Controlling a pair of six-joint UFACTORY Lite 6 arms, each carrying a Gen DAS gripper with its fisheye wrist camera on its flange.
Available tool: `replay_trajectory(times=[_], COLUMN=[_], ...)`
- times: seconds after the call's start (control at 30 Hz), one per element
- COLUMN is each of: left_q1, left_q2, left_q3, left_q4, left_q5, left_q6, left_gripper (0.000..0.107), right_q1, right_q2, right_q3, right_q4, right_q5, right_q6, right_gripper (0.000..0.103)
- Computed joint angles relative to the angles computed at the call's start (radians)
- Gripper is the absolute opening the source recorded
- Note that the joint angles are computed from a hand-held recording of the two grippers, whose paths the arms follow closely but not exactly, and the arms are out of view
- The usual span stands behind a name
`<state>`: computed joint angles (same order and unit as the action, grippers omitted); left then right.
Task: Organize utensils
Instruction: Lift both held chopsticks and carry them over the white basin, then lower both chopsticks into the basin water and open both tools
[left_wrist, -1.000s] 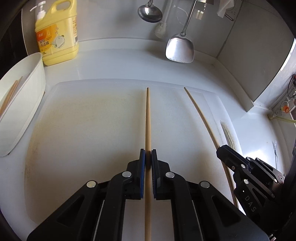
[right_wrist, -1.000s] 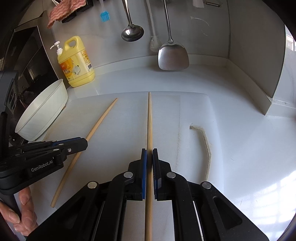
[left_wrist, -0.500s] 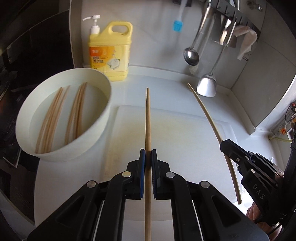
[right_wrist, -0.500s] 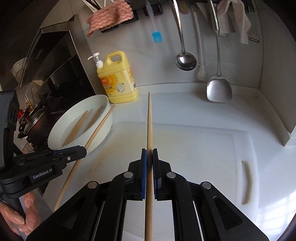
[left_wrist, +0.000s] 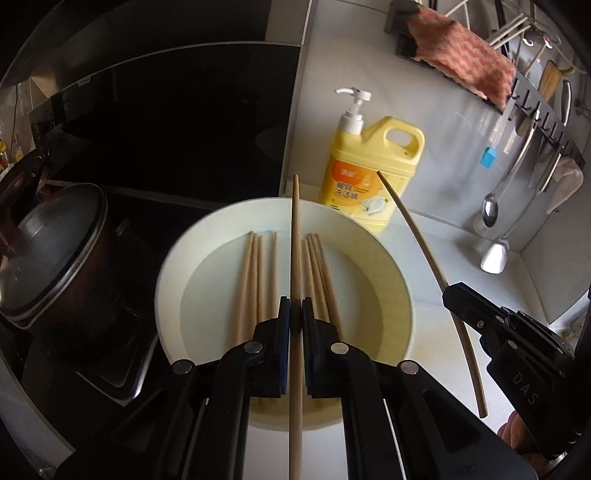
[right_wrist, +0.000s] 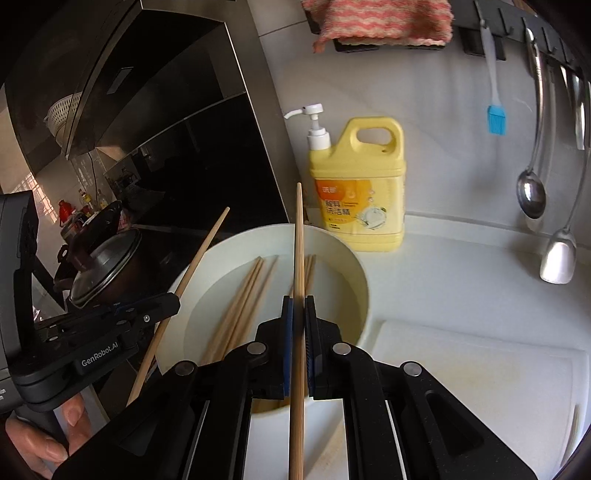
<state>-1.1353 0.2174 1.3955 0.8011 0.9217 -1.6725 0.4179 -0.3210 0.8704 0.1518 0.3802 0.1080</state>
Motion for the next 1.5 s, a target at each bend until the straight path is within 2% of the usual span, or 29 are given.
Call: replay_trajectory(times=[0.17,0.33,0.6,1.0,1.13,1.2,1.23,1.27,1.3,1.43,1.5], left_q1=[0.15,0.24,0.291,0.314,0.308,0.296,0.286,0.278,0.268,0.248,0.239], left_q2=[-0.041,-0.003,0.098,0.199,0.199,0.186,0.174,0.152,0.133,0.075,0.049], left_q3=[-0.085,-0.117,-0.1,-0.039,-0.032,-0.029,-0.03,-0.044,-0.054,-0.075,-0.091], left_q4=[-0.05,-0.111,-0.178,-0.253,-0.258,-0.243,-0.227,-0.208,-0.182,-0.176,-0.171], left_q5=[-0.131,-0.245,-0.337,-0.319,-0.278,-0.24,-0.217,-0.192,-0.173,-0.117,-0.097], left_q6=[0.116,0.204,0.258,0.323,0.315,0.298,0.279,0.255,0.223,0.194,0.175], left_gripper=[0.007,0.007,0.007,0.008,0.009,0.019,0.038,0.062,0.069,0.077,0.08], right_q1=[0.082,0.099,0.075,0.049,0.047,0.045,0.047,0.048,0.047,0.035,0.036], right_q2=[0.249,0.431,0.593,0.652,0.639,0.615,0.601,0.59,0.575,0.516,0.492], right_q3=[0.149,0.246,0.319,0.356,0.348,0.34,0.335,0.332,0.326,0.301,0.29], right_q4=[-0.102,-0.146,-0.024,0.113,0.075,0.049,0.023,-0.003,-0.017,-0.026,-0.03], right_q5=[-0.074,-0.074,-0.054,-0.002,0.008,0.018,0.02,0.024,0.029,0.047,0.054], right_q6=[0.203,0.297,0.195,0.043,0.072,0.09,0.108,0.127,0.135,0.128,0.127], right_gripper=[0.006,0.006,0.006,0.006,0.007,0.007,0.007,0.008,0.01,0.02,0.02])
